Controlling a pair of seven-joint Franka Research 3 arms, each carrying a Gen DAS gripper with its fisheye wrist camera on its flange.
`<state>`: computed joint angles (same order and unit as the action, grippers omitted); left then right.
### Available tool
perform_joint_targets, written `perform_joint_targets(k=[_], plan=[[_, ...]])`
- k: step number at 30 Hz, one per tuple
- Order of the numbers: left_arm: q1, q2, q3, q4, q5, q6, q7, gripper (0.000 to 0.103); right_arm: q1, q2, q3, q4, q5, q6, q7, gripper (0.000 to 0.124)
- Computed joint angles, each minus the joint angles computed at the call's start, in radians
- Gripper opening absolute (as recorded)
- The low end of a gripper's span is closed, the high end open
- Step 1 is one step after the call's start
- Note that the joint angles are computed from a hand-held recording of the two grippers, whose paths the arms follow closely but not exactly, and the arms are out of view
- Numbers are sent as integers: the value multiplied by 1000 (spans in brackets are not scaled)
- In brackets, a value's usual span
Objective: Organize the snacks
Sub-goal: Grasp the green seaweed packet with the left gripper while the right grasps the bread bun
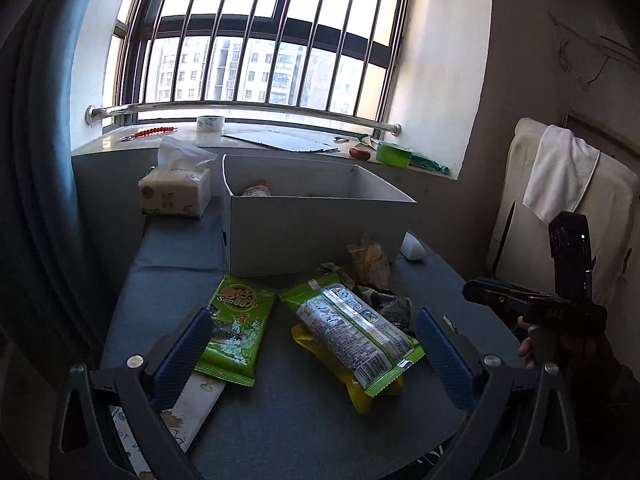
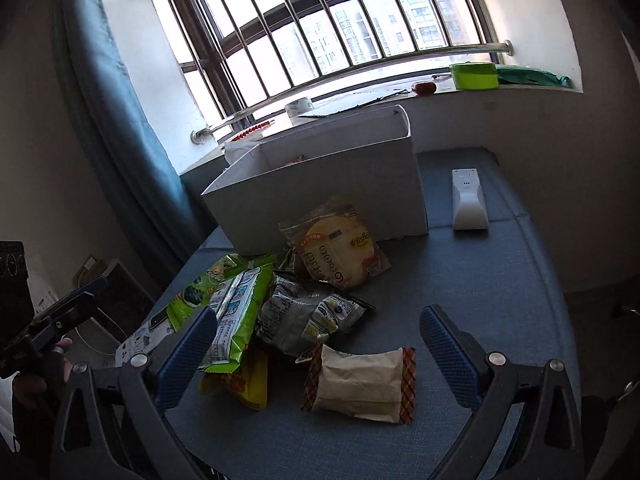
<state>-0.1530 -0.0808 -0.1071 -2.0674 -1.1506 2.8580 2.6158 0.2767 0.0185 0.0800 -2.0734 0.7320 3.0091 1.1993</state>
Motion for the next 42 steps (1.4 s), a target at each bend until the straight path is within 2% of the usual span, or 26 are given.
perform_joint_targets(k=[2, 6, 10, 12, 13, 15, 17, 19, 20, 21, 28, 31, 34, 36, 37, 39, 42], plan=[[2, 4, -1, 2, 13, 6, -16, 103, -4, 46, -17, 54, -136, -39, 92, 103], [8, 11, 0, 6, 17, 4, -23, 103, -30, 178, -18, 230, -211, -140, 87, 103], [20, 19, 0, 4, 52, 3, -51, 103, -63, 332, -8, 448, -267, -304, 59, 103], [26, 23, -1, 3, 75, 1, -71, 103, -51, 396, -26, 536, -336, -366, 86, 103], [30, 26, -1, 1, 90, 1, -85, 103, -52, 421, -25, 569, -356, -388, 82, 103], [35, 31, -1, 1, 103, -3, -96, 103, -31, 451, -45, 594, -416, -372, 104, 103], [41, 37, -3, 0, 125, -6, -114, 103, -31, 487, -50, 642, -444, -415, 130, 103], [46, 43, -6, 0, 147, -7, -130, 103, -70, 495, -8, 647, -387, -420, 98, 102], [48, 46, -7, 0, 160, -8, -140, 103, -89, 496, 9, 646, -355, -424, 82, 93], [51, 48, -8, -1, 171, -8, -147, 103, -107, 487, 27, 633, -314, -415, 64, 77], [79, 98, -18, 41, 253, -40, -205, 103, -125, 379, 28, 501, -225, -325, 27, 77], [102, 166, -28, 111, 393, -87, -285, 103, -153, 294, 55, 401, -111, -232, -24, 77], [110, 257, -26, 209, 625, -149, -440, 103, -179, 199, 89, 306, 64, -163, -130, 77], [110, 318, -24, 287, 747, -220, -513, 103, -181, 139, 94, 252, 181, -147, -200, 77], [119, 343, -36, 321, 766, -248, -511, 103, -178, 110, 89, 227, 231, -151, -225, 77], [114, 392, -37, 382, 858, -283, -561, 103, -168, 53, 78, 170, 338, -157, -296, 77], [124, 457, -55, 471, 937, -335, -597, 103, -127, 0, 54, 111, 410, -144, -333, 77]])
